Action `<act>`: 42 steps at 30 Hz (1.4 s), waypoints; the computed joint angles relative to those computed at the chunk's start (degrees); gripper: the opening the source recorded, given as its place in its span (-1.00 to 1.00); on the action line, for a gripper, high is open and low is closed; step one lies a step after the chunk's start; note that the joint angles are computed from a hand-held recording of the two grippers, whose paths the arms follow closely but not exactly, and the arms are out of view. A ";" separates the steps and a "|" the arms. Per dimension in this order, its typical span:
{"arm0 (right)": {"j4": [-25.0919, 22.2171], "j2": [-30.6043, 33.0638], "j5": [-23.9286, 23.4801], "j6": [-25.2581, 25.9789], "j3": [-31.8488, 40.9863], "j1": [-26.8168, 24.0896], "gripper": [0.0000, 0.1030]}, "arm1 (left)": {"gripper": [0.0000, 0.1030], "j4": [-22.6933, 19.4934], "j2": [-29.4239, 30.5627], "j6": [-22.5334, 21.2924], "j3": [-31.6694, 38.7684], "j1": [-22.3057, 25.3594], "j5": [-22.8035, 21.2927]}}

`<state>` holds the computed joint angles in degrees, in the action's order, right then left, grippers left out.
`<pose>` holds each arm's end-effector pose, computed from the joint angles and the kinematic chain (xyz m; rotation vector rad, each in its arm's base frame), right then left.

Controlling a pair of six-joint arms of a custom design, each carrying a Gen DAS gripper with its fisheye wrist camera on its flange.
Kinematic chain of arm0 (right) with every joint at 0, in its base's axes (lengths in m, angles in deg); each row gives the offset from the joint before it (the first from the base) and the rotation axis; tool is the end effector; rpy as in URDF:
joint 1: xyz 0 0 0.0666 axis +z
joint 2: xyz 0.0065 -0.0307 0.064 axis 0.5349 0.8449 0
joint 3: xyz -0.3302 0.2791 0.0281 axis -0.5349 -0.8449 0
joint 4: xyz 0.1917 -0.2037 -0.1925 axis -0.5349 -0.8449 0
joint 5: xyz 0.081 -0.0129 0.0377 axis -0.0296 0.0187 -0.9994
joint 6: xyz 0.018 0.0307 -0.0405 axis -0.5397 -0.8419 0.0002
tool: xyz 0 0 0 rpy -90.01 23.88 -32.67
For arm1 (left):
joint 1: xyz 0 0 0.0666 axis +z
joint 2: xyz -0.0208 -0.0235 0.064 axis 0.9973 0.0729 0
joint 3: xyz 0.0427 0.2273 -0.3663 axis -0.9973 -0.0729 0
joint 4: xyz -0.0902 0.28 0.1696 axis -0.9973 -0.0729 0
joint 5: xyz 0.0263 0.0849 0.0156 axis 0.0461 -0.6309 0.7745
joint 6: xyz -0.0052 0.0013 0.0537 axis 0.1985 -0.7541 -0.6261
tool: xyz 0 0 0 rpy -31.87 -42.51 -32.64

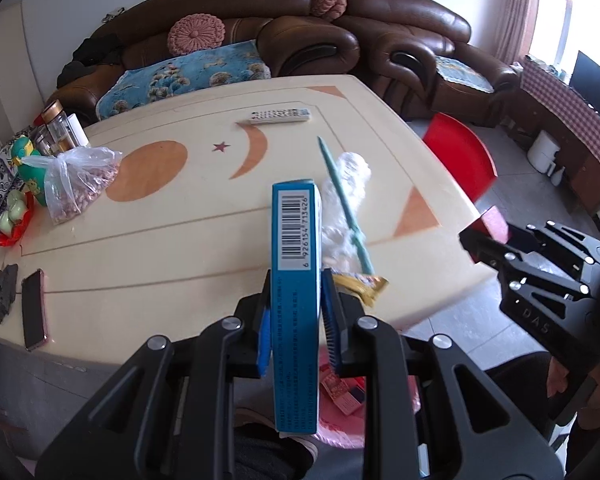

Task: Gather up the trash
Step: 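Lower the blue medicine box and red cube with both tools over the pink bin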

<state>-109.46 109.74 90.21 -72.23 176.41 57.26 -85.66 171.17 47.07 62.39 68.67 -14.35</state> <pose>0.5033 0.2330 0.6194 -0.4228 2.3270 0.2360 0.4824 -0.1453 0.6546 0.1018 2.4991 -0.0657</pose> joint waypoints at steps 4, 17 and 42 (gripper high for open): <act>2.57 -4.92 0.48 -0.68 -8.28 0.91 -0.44 | -0.57 3.69 -4.48 0.42 -8.37 -1.31 0.41; 7.29 -12.46 0.43 -2.91 -22.68 2.87 -0.44 | -0.57 10.00 -12.43 2.62 -24.87 -4.95 0.84; 12.57 -11.01 -3.62 -8.09 -39.95 2.84 -0.44 | -0.57 19.07 -13.67 2.57 -45.57 -8.41 3.61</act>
<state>-96.89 98.74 86.59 -80.32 136.47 60.11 -66.59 157.51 49.64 16.82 60.26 -10.74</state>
